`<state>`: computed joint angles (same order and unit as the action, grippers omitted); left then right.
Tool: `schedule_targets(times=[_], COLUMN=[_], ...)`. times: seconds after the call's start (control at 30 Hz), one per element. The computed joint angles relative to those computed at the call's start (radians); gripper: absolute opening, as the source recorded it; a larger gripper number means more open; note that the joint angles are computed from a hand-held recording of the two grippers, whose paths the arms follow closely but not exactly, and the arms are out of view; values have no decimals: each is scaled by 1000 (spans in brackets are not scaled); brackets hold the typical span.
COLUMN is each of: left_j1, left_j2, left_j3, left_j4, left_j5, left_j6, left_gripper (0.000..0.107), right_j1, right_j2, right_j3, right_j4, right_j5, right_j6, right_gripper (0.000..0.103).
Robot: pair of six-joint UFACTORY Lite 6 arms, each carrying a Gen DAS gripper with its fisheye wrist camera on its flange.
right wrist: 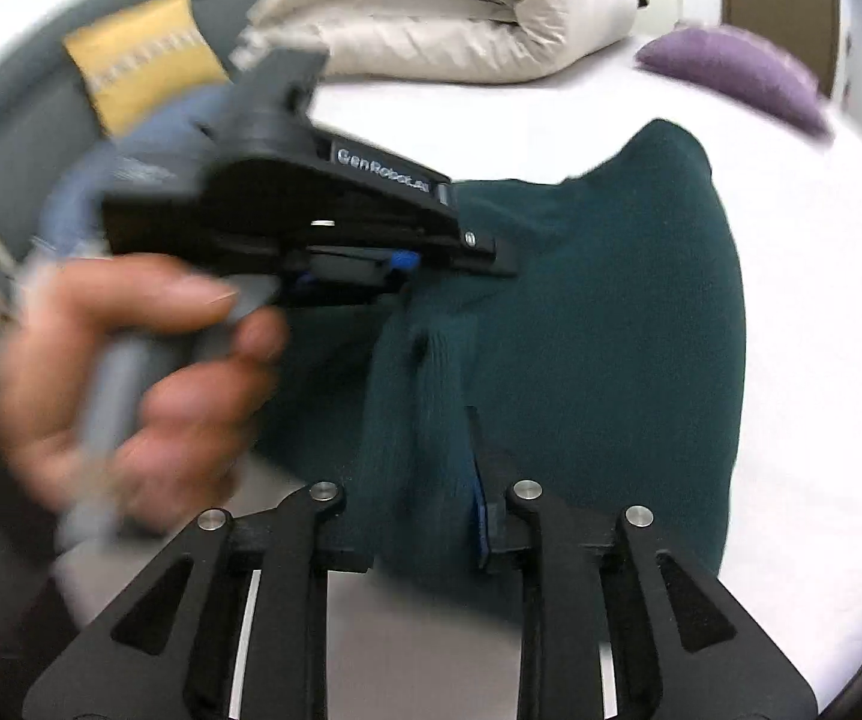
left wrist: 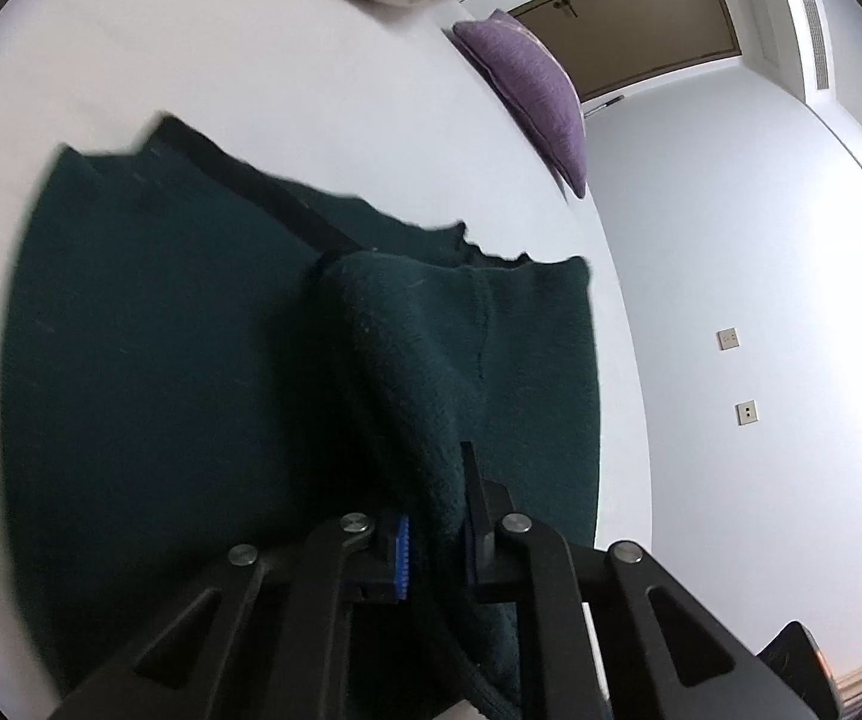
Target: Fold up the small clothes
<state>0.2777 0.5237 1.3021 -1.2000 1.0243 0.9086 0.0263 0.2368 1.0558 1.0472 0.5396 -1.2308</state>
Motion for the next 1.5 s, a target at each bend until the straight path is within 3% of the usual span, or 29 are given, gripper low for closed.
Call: schedule_targets(times=[0.07,0.13,0.17,0.27,0.33,0.6,0.7,1.0,1.13,1.2,1.23,1.37,1.43,1.5], left_j1=[39,84,99,136,159,189,209,294,287,271,262,191,86,12], left_j2=[16,28,37,87,119,205,223,234,58,-105,-183,-454,-529,-480], left_j3=[46,106,134,221,253,326,342,265,111,-12,-73,-314,-420,-444], left_j4=[41,101,120,189,212,217,218,196,223,232,222,135,136,147], left_j5=[34,68,82,100,99,102,112,106,-43,-170,-213,-295,-398,-472], left_j6=[0,-7,-12,-22,-15,-2,5,60,88,110,132,272,293,282], left_gripper=[13,13,13,13,13,13,13,16,27,28,28,28,28,28], right_j1=[-140,-273,-332,-398,-361,20,73,183,191,148,93,-114,-224,-287], right_j2=[-72,-78,-67,14,39,265,355,393,399,375,354,290,357,472], right_j3=[-37,-14,2,85,102,187,245,231,217,213,211,208,304,451], right_j4=[99,138,158,213,232,163,204,284,381,323,288,288,257,221], right_j5=[209,386,444,491,425,-43,-45,-142,-163,-91,-6,251,392,485], right_j6=[-126,-188,-213,-223,-225,-175,-173,-224,-327,-263,-225,-234,-175,-86], right_gripper=[29,47,62,62,62,60,60,61,63,62,62,62,62,62])
